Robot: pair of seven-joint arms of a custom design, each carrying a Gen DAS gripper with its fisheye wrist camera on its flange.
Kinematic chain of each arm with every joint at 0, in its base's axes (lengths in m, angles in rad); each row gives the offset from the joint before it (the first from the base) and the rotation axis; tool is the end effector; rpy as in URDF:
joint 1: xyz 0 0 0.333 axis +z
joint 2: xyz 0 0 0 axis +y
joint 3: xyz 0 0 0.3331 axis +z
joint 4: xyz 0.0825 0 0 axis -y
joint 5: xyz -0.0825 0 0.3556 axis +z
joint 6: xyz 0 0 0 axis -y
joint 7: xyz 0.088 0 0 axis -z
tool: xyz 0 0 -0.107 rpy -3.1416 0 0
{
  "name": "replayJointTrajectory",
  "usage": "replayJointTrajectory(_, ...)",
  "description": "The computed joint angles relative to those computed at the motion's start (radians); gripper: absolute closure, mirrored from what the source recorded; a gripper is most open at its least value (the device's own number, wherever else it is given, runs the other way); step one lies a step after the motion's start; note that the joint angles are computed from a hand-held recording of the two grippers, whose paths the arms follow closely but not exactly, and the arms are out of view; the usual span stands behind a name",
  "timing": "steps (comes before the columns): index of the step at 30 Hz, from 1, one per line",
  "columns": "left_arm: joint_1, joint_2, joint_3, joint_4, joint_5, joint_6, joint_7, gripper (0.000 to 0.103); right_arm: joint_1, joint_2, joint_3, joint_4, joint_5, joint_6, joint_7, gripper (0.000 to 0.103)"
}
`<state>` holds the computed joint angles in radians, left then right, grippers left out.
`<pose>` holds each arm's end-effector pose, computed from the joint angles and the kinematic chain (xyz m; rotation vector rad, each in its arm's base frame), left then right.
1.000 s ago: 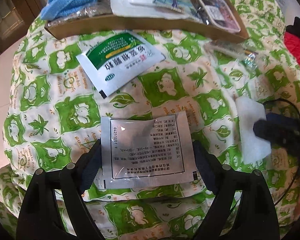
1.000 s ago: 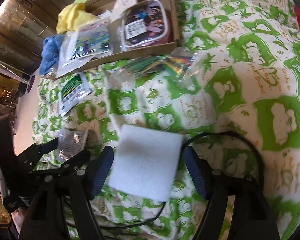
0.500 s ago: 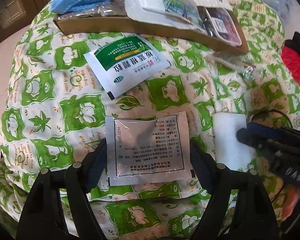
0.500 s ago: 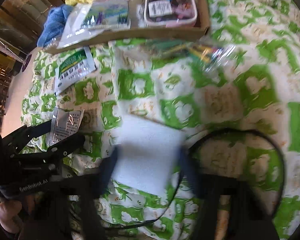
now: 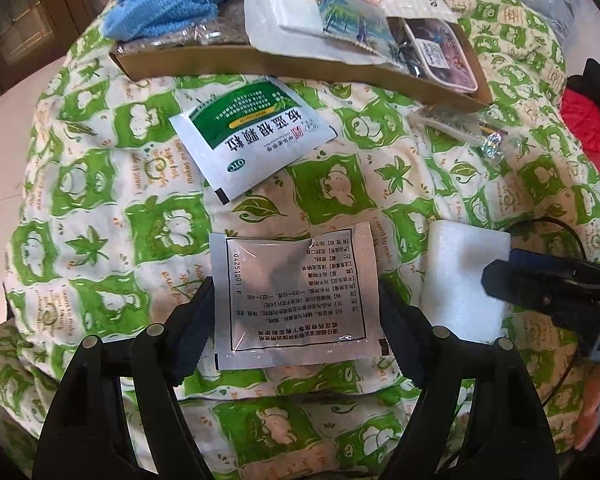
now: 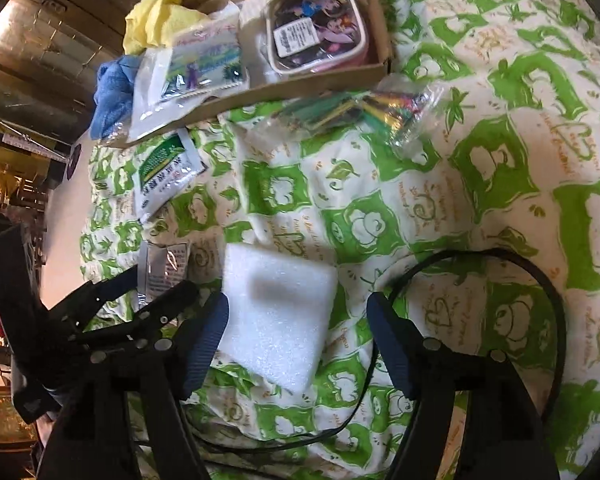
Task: Organize soft objects
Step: 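Lift sachet with left tool while right tool lifts foam sheet toward the tray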
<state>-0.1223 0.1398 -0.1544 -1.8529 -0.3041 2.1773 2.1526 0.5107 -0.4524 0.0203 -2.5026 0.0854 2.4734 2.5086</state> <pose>0.5685 -0.1687 0.4947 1.2917 -2.7911 0.5267 0.3501 0.2063 0.5164 -1.4289 2.3094 0.0489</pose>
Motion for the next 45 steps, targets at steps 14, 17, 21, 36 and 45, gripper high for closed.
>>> replayJointTrajectory(14,0.023,-0.011,0.016,0.0,0.052,-0.003,-0.073,0.026,-0.008,0.177,0.036,0.09,0.043,-0.002,0.008,0.028)
replayJointTrajectory(17,0.026,-0.013,0.018,-0.004,0.055,-0.006,-0.07,0.026,-0.015,0.188,0.047,0.107,0.015,-0.023,-0.013,0.028)
replayJointTrajectory(21,0.028,-0.015,0.017,0.002,0.047,-0.018,-0.072,0.026,-0.012,0.203,0.066,0.128,-0.022,-0.034,-0.064,0.037)
replayJointTrajectory(36,0.014,-0.035,0.007,-0.036,0.044,0.05,-0.029,0.026,0.004,0.071,0.043,0.051,-0.019,0.067,-0.032,0.042)
replayJointTrajectory(45,-0.001,-0.087,-0.003,-0.074,0.086,0.098,-0.047,0.026,0.015,0.0,0.006,-0.017,-0.038,0.111,-0.034,0.042)
